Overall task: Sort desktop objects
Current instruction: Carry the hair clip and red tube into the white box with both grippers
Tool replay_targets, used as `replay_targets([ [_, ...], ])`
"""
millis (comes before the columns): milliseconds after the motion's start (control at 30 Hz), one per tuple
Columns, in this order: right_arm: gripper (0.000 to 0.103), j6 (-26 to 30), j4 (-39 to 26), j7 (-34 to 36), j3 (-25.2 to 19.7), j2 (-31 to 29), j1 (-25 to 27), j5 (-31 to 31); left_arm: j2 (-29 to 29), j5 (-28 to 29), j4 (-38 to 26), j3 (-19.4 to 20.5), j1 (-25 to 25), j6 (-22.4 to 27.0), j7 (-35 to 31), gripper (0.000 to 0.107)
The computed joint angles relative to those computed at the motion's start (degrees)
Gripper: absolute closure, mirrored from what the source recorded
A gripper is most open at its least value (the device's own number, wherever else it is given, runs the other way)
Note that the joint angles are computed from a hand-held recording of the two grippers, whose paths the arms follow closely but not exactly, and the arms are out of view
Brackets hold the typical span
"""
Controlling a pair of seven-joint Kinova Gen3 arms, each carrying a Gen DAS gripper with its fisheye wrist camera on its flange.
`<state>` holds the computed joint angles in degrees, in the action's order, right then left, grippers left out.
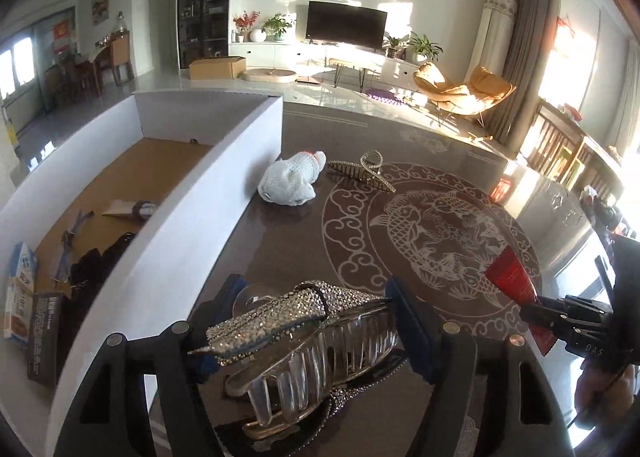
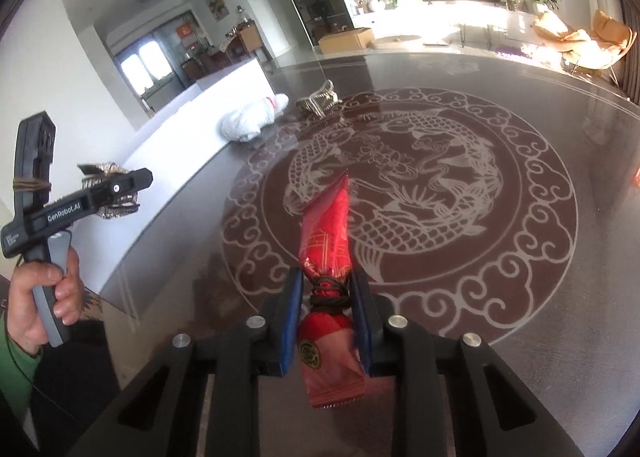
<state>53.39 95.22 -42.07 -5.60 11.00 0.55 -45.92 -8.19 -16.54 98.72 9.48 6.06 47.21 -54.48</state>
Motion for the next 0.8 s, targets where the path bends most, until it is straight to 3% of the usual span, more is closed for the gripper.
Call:
replay_targets([
  [100, 0.078, 3.4, -4.4, -0.9, -1.2, -0.5, -1.2, -1.4, -3.1, 3.3, -1.9, -4.1, -2.0, 3.1, -4.8, 0.036],
  [200, 0.078, 5.9, -12.3, -5.3, -5.8, 1.2, -3.3, -0.3, -5.2, 2.6, -3.2, -6.9, -6.3, 6.2, -8.1, 0.036],
  [333, 0.078, 5.7, -22.9, -10.3, -7.2, 6.3, -13.6, -0.2, -5.2, 5.2, -5.0, -13.7, -12.0, 10.0, -15.0, 0.036],
  [500, 0.078, 3.1, -36.2, -21.3, -10.0, 16.3, -26.8, 6.7, -1.1, 7.9, -6.3, -18.7, -18.5, 13.7, -22.5, 0.036],
  [667, 0.075, 10.6, -49.5, -33.0, -8.3, 28.0, -35.7, 9.7, 3.1, 8.4, -6.8, -18.6, -22.8, 18.2, -24.9, 0.035],
  [700, 0.065, 12.1, -51.3, -34.9, -8.1, 29.6, -36.8, 11.2, 3.8, 8.5, -6.9, -18.6, -23.4, 19.3, -25.0, 0.033],
  [767, 0.054, 12.4, -51.7, -36.0, -10.0, 29.6, -36.7, 15.0, 3.9, 7.2, -5.9, -17.8, -23.8, 19.7, -23.3, 0.031],
  [800, 0.036, 11.6, -50.4, -35.1, -11.6, 28.8, -35.7, 16.0, 3.1, 6.3, -5.0, -17.4, -23.8, 19.1, -22.2, 0.031],
])
